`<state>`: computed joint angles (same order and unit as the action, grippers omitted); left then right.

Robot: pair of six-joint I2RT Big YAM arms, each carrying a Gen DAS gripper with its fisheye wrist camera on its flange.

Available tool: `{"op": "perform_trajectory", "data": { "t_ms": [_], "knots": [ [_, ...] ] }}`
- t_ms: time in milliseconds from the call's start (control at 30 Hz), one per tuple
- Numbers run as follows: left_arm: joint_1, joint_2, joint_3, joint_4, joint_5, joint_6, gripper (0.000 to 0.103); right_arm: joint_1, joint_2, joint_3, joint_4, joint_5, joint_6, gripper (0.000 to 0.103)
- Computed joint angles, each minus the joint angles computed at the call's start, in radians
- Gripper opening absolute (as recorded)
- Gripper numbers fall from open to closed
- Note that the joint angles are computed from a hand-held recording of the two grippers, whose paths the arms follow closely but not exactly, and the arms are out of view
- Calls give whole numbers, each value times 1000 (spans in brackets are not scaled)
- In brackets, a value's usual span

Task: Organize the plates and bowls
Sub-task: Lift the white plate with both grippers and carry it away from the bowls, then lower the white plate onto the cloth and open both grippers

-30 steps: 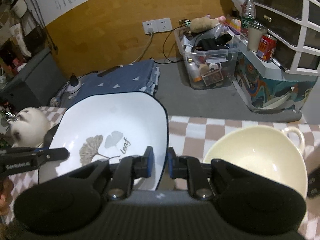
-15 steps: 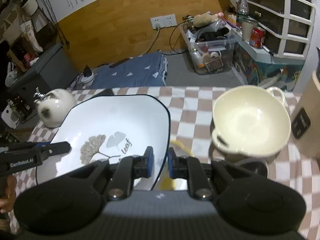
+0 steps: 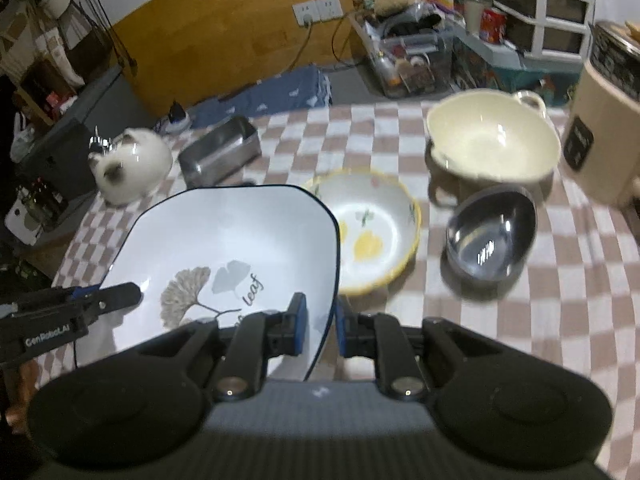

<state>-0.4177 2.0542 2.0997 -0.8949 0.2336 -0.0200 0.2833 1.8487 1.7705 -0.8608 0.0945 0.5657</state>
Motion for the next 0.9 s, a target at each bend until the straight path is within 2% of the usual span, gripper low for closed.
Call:
{"op": "perform_trajectory", "data": {
  "t_ms": [167,400,667,900],
  "knots": [
    [12,-54,-109,10,5,9,16,26,-9,-39,-24,-16,29,19],
    [17,-86,-196,18,14,25,16,48,-8,-69,-51,-23,67,18],
    [17,-64,-197,0,25,48,15,77,-12,-110,-80,-19,151,17],
    [5,-20,-148,-20,8,39,15,79,13,-97,-98,18,167,17]
  ]
}}
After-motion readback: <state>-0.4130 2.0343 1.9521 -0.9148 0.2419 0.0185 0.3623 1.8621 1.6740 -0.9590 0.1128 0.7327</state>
